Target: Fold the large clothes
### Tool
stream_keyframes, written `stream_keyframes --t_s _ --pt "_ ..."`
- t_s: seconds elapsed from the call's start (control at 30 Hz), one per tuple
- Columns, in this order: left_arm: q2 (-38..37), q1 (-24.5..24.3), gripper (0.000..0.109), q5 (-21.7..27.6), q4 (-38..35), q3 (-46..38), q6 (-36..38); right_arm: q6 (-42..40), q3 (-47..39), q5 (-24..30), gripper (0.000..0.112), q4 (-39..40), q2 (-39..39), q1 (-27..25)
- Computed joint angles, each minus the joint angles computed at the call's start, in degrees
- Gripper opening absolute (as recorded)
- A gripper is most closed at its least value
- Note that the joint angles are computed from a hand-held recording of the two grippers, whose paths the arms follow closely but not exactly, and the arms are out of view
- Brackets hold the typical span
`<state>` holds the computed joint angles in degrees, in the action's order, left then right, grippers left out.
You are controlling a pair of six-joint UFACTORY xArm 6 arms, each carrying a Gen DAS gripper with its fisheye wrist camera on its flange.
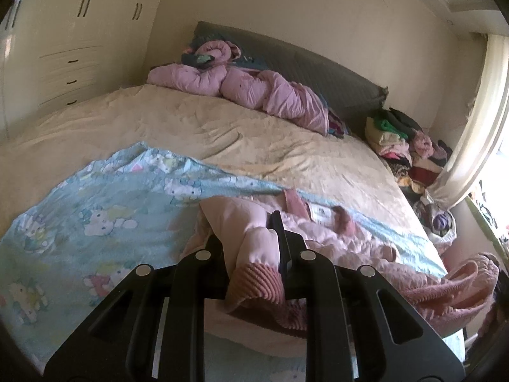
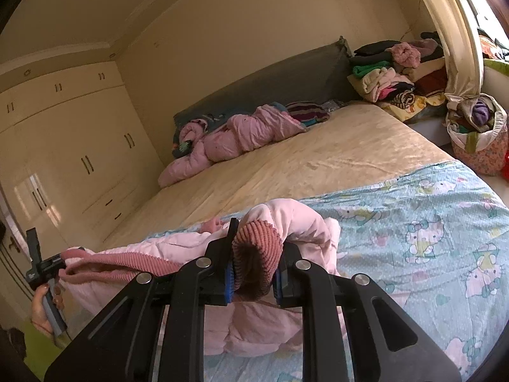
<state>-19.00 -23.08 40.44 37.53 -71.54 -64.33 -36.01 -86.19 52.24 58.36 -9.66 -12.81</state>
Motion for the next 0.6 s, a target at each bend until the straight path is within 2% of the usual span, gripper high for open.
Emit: stream_keyframes --t_s 0.37,0.6 --pt "8.3 3.1 0.013 -2.6 3.2 -6.6 -3.9 5.4 -8.1 -6.5 0.017 -5.8 8.6 4.3" --pt "13.4 4.9 0.013 -4.1 3.5 -9.8 -3.5 11.1 -13.3 -9.9 0.017 -12.0 14.9 6.8"
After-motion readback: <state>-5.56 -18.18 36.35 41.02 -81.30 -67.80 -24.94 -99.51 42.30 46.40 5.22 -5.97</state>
